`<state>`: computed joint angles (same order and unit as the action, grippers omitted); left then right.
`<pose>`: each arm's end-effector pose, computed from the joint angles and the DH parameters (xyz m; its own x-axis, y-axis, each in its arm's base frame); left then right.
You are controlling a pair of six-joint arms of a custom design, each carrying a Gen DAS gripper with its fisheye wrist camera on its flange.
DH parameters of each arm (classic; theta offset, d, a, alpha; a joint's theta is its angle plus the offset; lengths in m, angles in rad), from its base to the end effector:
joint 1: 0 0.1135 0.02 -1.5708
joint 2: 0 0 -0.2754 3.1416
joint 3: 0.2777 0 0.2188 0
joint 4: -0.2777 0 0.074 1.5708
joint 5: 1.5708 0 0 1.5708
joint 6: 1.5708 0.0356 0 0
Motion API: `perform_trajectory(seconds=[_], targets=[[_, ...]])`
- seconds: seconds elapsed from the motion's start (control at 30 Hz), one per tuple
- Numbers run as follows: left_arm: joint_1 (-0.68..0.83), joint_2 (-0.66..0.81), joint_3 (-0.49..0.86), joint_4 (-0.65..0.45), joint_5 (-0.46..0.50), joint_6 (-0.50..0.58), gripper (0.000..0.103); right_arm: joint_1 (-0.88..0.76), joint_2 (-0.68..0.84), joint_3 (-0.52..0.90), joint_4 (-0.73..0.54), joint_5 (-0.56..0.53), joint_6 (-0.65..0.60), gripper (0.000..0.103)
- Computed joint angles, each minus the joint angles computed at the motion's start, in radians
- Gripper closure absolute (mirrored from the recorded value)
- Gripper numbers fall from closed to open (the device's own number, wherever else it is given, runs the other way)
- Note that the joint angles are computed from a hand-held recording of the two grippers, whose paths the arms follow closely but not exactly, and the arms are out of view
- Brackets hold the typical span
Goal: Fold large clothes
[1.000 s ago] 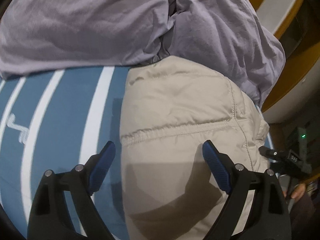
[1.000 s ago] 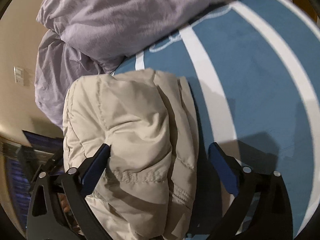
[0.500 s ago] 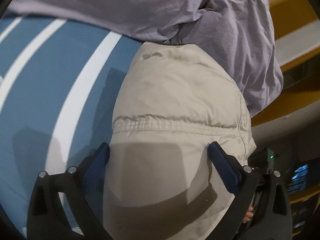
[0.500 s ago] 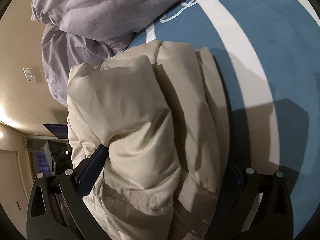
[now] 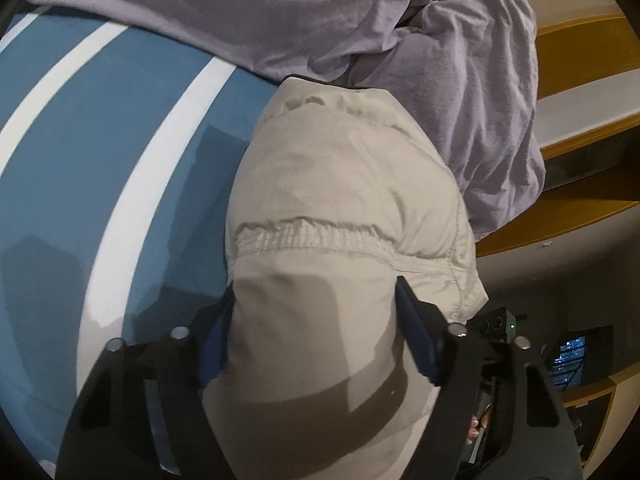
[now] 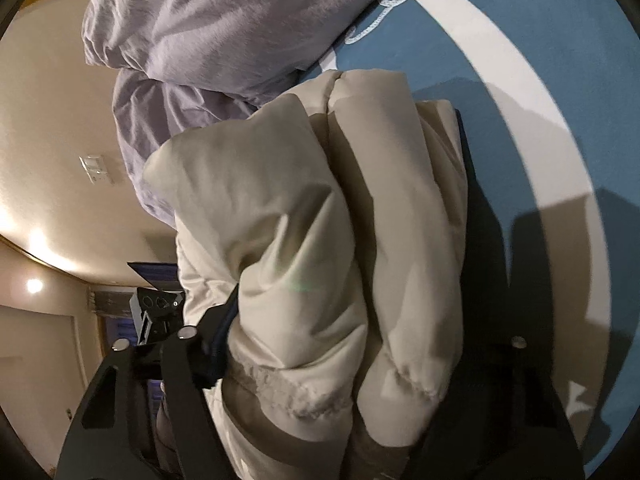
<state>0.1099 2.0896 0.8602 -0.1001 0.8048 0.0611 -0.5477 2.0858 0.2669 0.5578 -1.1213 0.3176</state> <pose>0.3081 0.0082 0.0786 -0.9576 -0.0631 -0.2813 0.1539 0.7131 -0.6839 0.1784 -0.0712 0.0493 -0.7750 0.6316 -0.0216 0.2463 0.3333 0.9101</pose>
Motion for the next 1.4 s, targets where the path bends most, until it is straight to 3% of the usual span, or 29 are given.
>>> perform_trajectory(seconds=[0.27, 0.4, 0.57, 0.87, 0.93, 1.0, 1.17, 1.4], targets=[[0.082, 0.006, 0.164, -0.143, 0.006, 0.056, 0.037, 0.221, 0.034, -0.022, 0.490, 0.063, 0.469, 0.041], [0.121, 0.030, 0.257, -0.191, -0.013, 0.064, 0.037, 0.331, 0.007, 0.055, 0.498, 0.129, 0.584, 0.042], [0.147, 0.068, 0.319, -0.188, -0.059, 0.058, 0.036, 0.423, 0.004, 0.134, 0.446, 0.212, 0.634, 0.042], [0.124, 0.042, 0.237, -0.061, -0.145, 0.078, 0.031, 0.448, 0.063, 0.054, 0.612, 0.306, 0.726, 0.037], [0.110, 0.015, 0.205, -0.022, -0.188, 0.068, 0.028, 0.462, 0.025, 0.046, 0.564, 0.351, 0.719, 0.033], [0.097, -0.031, 0.153, 0.032, -0.252, 0.070, 0.026, 0.474, -0.068, 0.049, 0.422, 0.400, 0.667, 0.028], [0.056, -0.182, -0.013, 0.203, -0.377, 0.126, 0.025, 0.478, -0.312, 0.053, 0.102, 0.536, 0.520, 0.026], [-0.045, -0.313, -0.142, 0.335, -0.479, 0.150, 0.020, 0.600, -0.650, 0.106, -0.198, 0.892, 0.399, 0.026]])
